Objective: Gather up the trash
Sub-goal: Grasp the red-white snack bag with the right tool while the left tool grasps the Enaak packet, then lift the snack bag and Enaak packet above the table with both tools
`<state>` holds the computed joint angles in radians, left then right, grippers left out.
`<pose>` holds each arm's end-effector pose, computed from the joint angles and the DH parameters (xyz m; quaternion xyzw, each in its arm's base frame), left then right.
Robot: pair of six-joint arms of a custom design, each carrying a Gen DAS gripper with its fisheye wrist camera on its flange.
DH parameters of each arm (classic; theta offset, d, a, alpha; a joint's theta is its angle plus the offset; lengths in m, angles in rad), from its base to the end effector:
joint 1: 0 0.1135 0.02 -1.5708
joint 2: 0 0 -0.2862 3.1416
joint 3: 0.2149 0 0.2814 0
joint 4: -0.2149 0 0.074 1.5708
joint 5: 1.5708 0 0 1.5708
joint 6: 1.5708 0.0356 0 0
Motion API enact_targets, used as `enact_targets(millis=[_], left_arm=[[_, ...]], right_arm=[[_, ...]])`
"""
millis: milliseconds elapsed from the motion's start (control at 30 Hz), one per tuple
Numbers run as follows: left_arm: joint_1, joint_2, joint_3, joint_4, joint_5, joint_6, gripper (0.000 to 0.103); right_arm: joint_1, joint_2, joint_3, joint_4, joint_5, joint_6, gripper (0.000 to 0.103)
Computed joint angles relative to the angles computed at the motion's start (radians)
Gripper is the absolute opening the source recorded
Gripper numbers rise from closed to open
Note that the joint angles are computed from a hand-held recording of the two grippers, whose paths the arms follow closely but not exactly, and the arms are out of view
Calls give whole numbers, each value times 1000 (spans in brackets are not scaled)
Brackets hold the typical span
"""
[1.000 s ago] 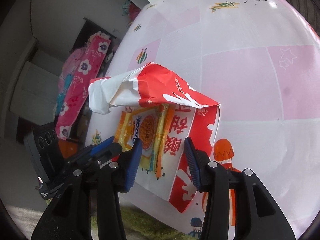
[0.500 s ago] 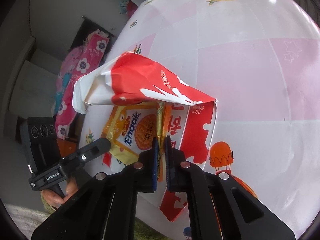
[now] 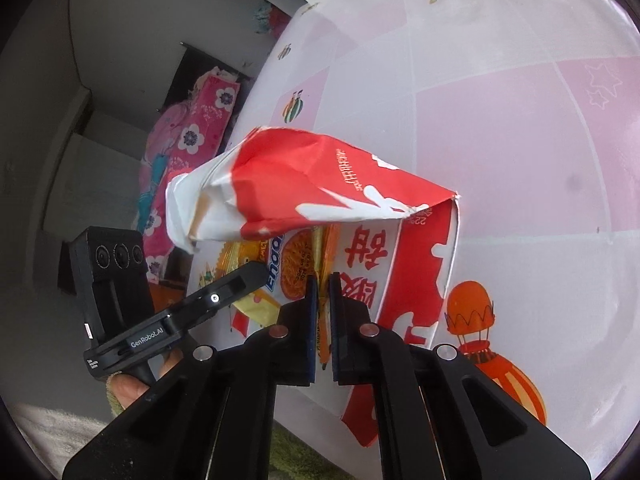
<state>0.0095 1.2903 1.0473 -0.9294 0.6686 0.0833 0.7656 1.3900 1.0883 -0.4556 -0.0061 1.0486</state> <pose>0.2618 -0.0196 0.2867 0.0990 0.9229 -0.3126 0.2016 0.2367 0.2278 0.2953 0.1283 0.9094 0.3134 0.2415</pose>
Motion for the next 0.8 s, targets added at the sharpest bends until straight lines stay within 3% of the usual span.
enact_targets(millis=[167,400,800], left_arm=[[-39,-63,-29,66,-137,2,12],[-12,-35,-32,92,-149,2,12],[-19,-29,-27,95,-163,-7,12]], right_arm=[[31,-24,54,-155,127,-24,22],[56,-99,39,-299,357,12,39],[17,17,63,-221,374,-239,41]])
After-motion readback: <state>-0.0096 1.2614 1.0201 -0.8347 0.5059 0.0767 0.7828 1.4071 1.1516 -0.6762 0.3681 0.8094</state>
